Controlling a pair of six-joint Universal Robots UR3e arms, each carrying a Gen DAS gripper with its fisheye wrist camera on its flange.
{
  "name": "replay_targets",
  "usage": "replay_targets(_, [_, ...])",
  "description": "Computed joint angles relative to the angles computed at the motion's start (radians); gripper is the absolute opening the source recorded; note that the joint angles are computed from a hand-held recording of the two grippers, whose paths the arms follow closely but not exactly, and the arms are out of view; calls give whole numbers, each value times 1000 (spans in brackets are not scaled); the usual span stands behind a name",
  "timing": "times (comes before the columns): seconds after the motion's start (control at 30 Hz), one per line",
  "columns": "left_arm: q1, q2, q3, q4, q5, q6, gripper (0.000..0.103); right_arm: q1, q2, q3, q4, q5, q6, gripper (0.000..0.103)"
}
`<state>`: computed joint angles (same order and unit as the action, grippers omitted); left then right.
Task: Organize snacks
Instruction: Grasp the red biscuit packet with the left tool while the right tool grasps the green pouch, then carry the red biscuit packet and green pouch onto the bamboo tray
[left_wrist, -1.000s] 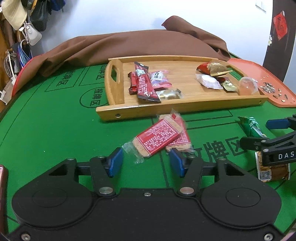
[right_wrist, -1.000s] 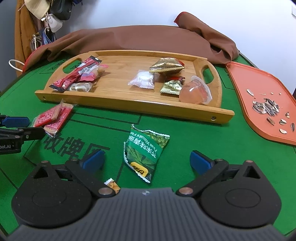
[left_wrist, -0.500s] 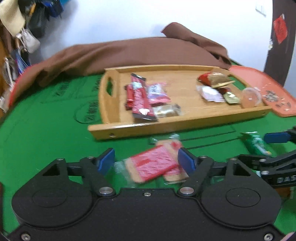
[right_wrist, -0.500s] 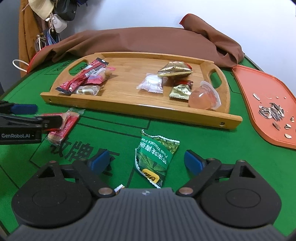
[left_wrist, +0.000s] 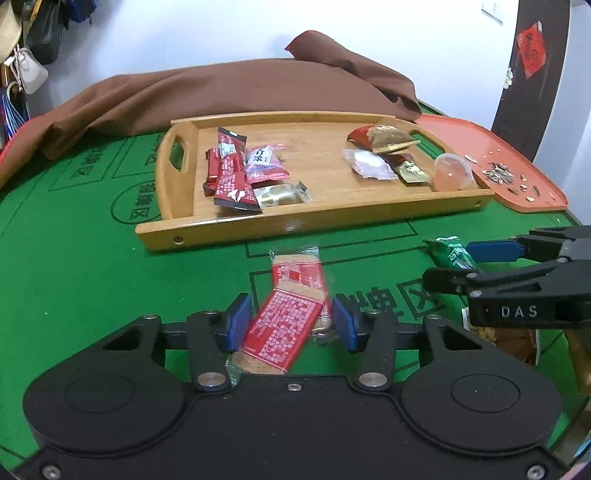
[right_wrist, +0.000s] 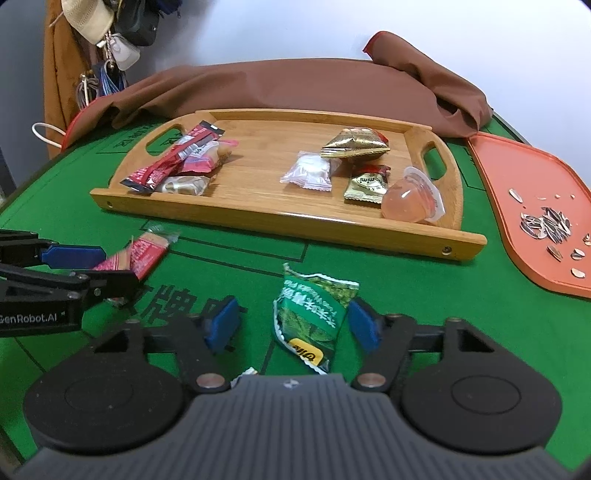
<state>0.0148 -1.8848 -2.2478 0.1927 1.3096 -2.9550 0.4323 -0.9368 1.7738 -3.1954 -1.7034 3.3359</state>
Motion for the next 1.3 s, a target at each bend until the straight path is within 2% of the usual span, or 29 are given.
replay_targets(0.03, [-1, 8, -13, 16, 11, 4, 48, -1, -3, 4, -2, 6, 1, 64])
replay_targets(0.1, [3, 21, -35, 40, 16, 20, 63, -4, -10, 13, -7, 12, 4, 58])
replay_targets(0.17, [11, 33, -43, 27, 10, 36, 68, -11, -20, 26, -8, 26, 9, 57])
replay_targets(0.23, [17, 51, -20, -81, 2, 33, 62, -19, -28, 33, -7, 43, 15, 56])
replay_targets(0.27, [16, 51, -31, -66, 2, 15, 59, -20, -30, 36, -7, 48, 17, 56])
replay_targets(0.33, [7, 71, -44, -71, 3, 11, 47, -15, -30, 35, -6, 48, 17, 56])
replay_targets(0.37, [14, 85, -57, -75, -18, 8, 35, -9, -28, 33, -5, 46, 14, 54])
replay_targets(0.47, [35, 130, -77, -123, -71, 2, 29, -1, -33, 32, 1, 54, 17, 47])
replay_targets(0.6, [33, 146, -87, -116, -65, -7, 29, -17, -52, 48, 8, 103, 27, 42])
replay_targets(0.93, [35, 163, -67, -79, -63, -20, 29, -28, -92, 68, 3, 114, 28, 38])
replay_targets(1.0, [36, 159, -49, -77, -61, -22, 29, -33, -101, 67, 3, 122, 27, 33])
replay_targets(1.27, [45, 143, 26, -98, -67, -43, 29, -41, -122, 45, 16, 117, 36, 28])
replay_targets(1.3, [44, 142, 34, -101, -67, -45, 29, -45, -125, 42, 19, 121, 38, 23])
